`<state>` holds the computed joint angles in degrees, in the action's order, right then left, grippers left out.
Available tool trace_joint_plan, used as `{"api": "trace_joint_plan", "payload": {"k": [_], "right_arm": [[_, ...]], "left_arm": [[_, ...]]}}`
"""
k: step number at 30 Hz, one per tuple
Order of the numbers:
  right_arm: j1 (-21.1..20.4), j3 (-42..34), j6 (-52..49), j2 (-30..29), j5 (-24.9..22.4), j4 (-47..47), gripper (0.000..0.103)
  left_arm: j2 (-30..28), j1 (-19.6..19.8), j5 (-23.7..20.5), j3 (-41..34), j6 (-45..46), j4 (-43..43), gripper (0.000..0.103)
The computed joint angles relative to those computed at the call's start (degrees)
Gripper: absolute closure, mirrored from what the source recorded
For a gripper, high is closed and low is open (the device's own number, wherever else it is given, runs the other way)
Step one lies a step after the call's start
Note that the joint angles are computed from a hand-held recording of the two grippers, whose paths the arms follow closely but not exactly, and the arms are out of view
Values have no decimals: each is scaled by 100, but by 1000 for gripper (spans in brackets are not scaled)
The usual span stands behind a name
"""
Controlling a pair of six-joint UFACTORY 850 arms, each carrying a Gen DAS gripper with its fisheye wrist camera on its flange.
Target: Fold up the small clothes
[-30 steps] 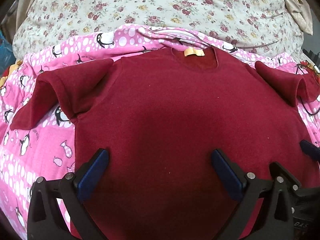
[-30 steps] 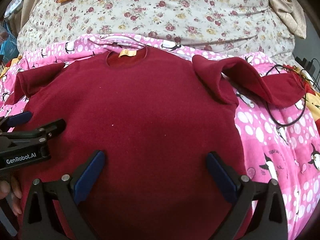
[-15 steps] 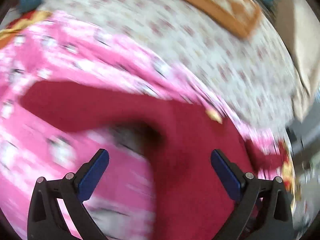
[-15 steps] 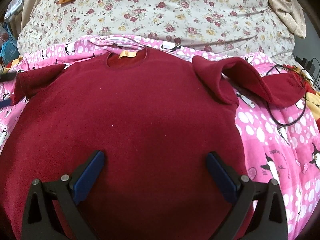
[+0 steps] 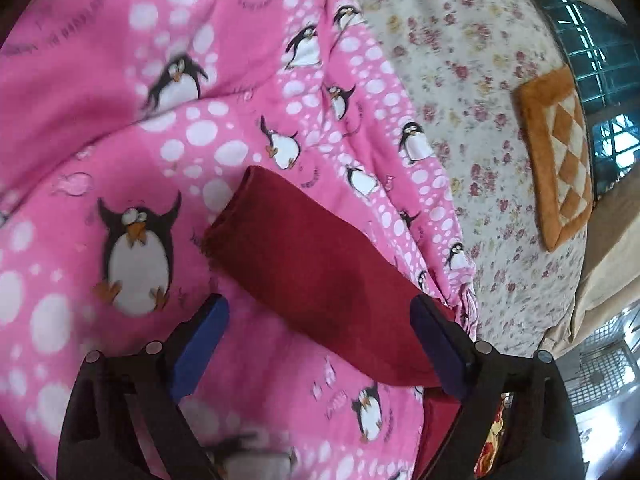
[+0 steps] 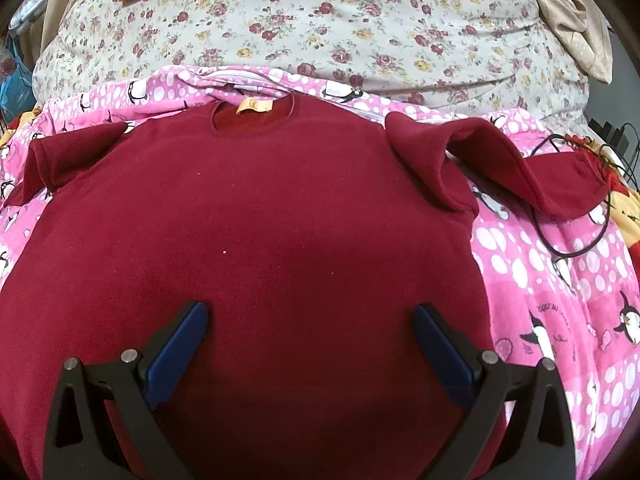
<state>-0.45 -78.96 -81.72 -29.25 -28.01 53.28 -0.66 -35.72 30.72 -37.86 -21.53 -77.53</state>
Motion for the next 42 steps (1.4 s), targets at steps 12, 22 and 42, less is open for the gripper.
{"api": "trace_joint_plan", "payload": {"k": [12, 22, 42], "right_arm": [[-5, -23, 9, -16, -32, 8, 0], [11, -32, 49, -15, -1, -42, 0], [-323, -267, 14, 35, -594, 915, 2]], "left_arm": [[-437, -24, 1461, -1217, 4905, -4387, 103], [-486, -579, 3028, -2423, 6001, -3612, 103], [-4816, -699, -100, -7472, 9891, -5304, 73]]}}
